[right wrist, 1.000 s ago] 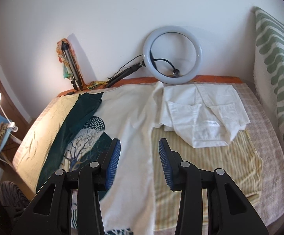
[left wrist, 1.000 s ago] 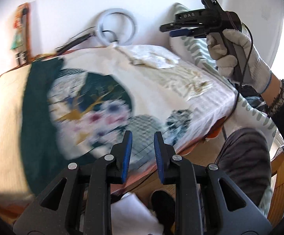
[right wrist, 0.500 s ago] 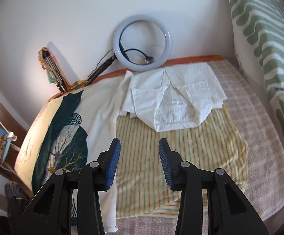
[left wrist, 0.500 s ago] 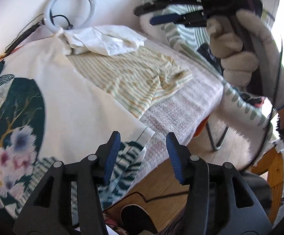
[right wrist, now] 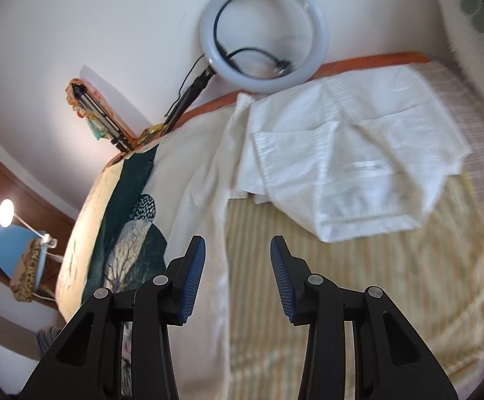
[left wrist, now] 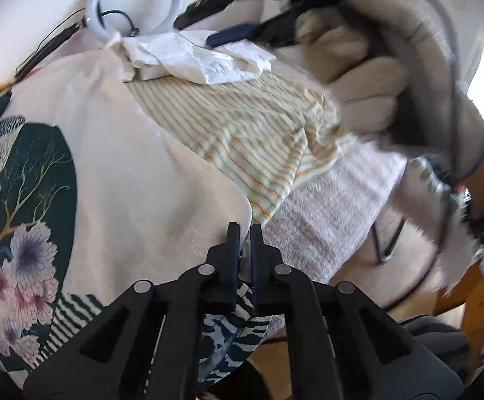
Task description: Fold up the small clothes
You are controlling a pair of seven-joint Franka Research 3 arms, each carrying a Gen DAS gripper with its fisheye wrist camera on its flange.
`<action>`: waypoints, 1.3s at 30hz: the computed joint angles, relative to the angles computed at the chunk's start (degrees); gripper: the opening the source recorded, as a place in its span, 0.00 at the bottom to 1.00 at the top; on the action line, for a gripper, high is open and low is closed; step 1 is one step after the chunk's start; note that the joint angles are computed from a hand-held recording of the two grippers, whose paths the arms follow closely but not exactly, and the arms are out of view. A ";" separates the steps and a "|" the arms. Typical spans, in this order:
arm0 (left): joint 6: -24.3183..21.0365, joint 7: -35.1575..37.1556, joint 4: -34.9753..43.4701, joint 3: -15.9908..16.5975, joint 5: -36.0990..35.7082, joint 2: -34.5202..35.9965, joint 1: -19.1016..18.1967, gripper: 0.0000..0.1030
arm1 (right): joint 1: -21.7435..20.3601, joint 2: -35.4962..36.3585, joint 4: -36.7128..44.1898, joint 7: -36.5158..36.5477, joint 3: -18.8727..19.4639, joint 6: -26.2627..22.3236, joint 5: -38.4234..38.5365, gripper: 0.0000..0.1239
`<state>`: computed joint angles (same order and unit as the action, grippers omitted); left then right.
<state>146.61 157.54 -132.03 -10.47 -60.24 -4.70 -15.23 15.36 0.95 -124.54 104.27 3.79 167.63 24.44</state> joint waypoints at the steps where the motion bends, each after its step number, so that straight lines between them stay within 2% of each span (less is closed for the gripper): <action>1: -0.81 0.06 0.13 0.40 -0.72 -0.25 0.27 0.03 | -0.09 1.37 1.48 -2.01 0.10 -0.48 2.39 0.32; 5: -3.36 -0.14 0.38 1.83 -2.95 -1.43 1.63 0.02 | -1.64 8.06 8.65 -7.40 1.33 -2.60 10.90 0.32; 8: -5.15 -0.91 0.57 2.88 -4.23 -2.04 2.82 0.02 | -2.75 12.82 13.69 -8.27 2.06 -3.83 14.13 0.32; 12: -6.79 -1.92 0.68 3.65 -4.76 -2.42 4.15 0.02 | -2.14 17.90 18.96 -2.04 0.57 -5.81 10.80 0.32; 15: -7.55 -2.51 0.59 3.93 -5.09 -2.61 4.77 0.02 | -2.82 20.50 21.77 0.61 0.96 -6.45 10.54 0.32; 16: -7.59 -2.64 0.52 3.97 -5.40 -2.68 4.91 0.02 | -3.14 21.04 22.31 0.95 1.29 -6.15 10.86 0.28; 17: -7.57 -2.69 0.39 4.02 -5.71 -2.79 5.04 0.02 | -2.91 21.45 22.83 2.00 1.01 -6.15 10.15 0.14; 18: -7.52 -2.72 0.14 4.12 -6.24 -2.94 5.18 0.02 | -1.76 21.73 23.51 4.67 -0.46 -7.09 7.51 0.04; 23: -10.51 -5.16 -0.23 5.05 -7.94 -3.02 6.57 0.02 | 3.89 21.73 26.18 15.05 -6.71 -8.76 -8.03 0.01; 29: -10.09 -4.96 -1.72 5.77 -9.79 -4.61 7.85 0.02 | 5.83 23.95 33.15 19.20 -7.45 -13.46 -18.72 0.00; 31: -9.96 -4.47 -2.16 6.05 -9.59 -5.08 8.10 0.02 | 6.72 23.46 32.65 22.72 -8.29 -13.93 -21.07 0.01; 32: -9.93 -4.40 -2.21 6.14 -9.51 -5.13 8.16 0.02 | 6.43 22.86 31.76 24.03 -8.01 -14.19 -20.91 0.04; 33: -10.16 -4.31 -2.23 6.31 -9.61 -5.14 8.24 0.02 | 5.50 22.16 30.57 24.58 -7.03 -14.38 -19.49 0.17; 35: -10.46 -4.10 -1.71 6.40 -10.02 -4.67 8.31 0.02 | 4.15 20.75 27.61 25.33 -5.61 -13.12 -17.03 0.37; 37: -10.68 -3.74 -1.87 6.23 -10.34 -4.60 8.29 0.02 | 4.22 20.77 27.06 27.77 -5.87 -13.06 -17.31 0.37; 39: -10.98 -3.34 -1.98 6.10 -10.20 -4.60 8.29 0.02 | 1.62 21.38 26.30 26.67 -3.43 -10.84 -12.22 0.37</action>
<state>135.62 154.20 -134.01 -4.37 -70.44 -9.30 -6.94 16.98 22.33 -98.25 130.94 0.36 156.79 12.23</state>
